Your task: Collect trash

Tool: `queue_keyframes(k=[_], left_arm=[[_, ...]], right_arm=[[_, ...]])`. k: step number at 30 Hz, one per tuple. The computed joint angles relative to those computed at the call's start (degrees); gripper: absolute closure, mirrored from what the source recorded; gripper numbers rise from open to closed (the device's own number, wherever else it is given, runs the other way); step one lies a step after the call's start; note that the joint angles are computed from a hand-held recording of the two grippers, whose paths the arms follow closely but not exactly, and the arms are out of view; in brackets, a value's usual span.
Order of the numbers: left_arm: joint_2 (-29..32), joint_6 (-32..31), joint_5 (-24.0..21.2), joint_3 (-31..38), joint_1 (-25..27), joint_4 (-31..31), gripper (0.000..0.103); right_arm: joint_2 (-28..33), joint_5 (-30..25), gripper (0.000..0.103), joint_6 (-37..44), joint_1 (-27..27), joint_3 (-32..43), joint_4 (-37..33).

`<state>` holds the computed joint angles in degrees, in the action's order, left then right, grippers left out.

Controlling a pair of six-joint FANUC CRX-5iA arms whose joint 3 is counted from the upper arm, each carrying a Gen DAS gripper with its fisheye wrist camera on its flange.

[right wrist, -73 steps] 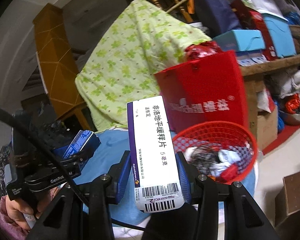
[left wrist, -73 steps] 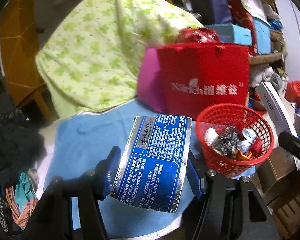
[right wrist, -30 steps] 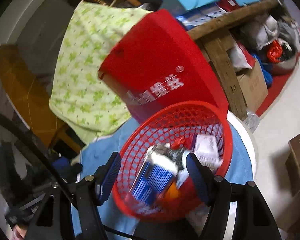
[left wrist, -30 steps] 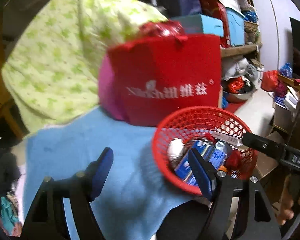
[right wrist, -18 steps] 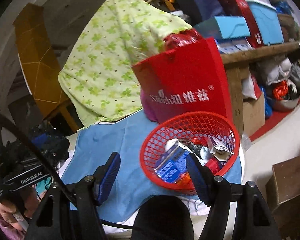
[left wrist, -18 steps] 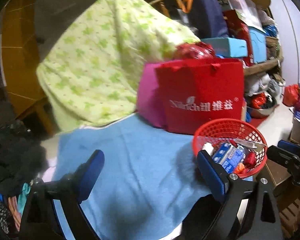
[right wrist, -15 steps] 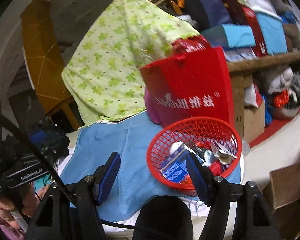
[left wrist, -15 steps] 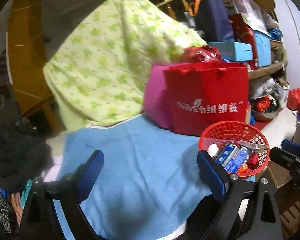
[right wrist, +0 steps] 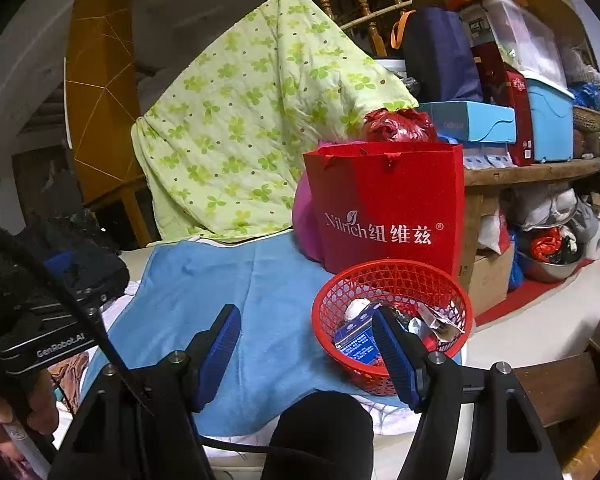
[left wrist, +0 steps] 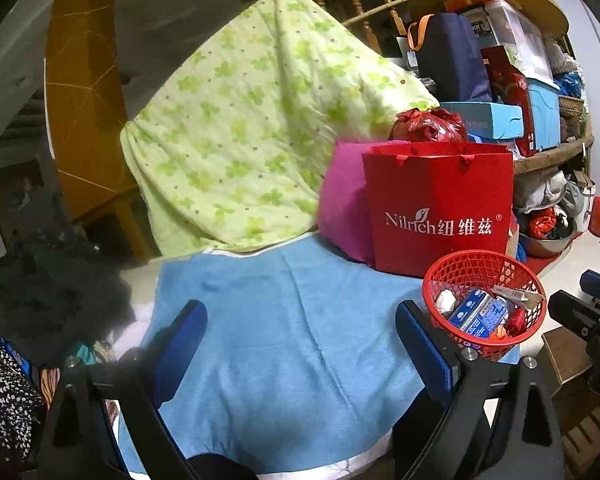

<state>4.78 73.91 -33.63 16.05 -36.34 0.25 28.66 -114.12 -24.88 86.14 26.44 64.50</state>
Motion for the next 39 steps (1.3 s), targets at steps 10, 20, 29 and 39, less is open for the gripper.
queue_keyframes(k=[10,20,29,39], left_arm=[[-3.75,1.14,2.04,-3.47,1.02,-1.22,0.006],[-5.34,-1.77,3.52,-6.03,1.93,2.08,0.001],[-5.28,-3.61,2.49,-6.11,1.91,3.95,0.001],[-5.54,-4.67,2.19,-6.38,0.94,3.69,0.001]], right_arm=[[4.03,0.12,0.031,4.33,-0.68,6.62,1.64],[7.4,-3.35,0.031,8.78,-0.63,12.5,2.76],[5.23,-5.37,0.031,4.77,0.35,9.53,0.42],[3.42,-6.1,0.031,1.59,1.24,6.7,0.21]])
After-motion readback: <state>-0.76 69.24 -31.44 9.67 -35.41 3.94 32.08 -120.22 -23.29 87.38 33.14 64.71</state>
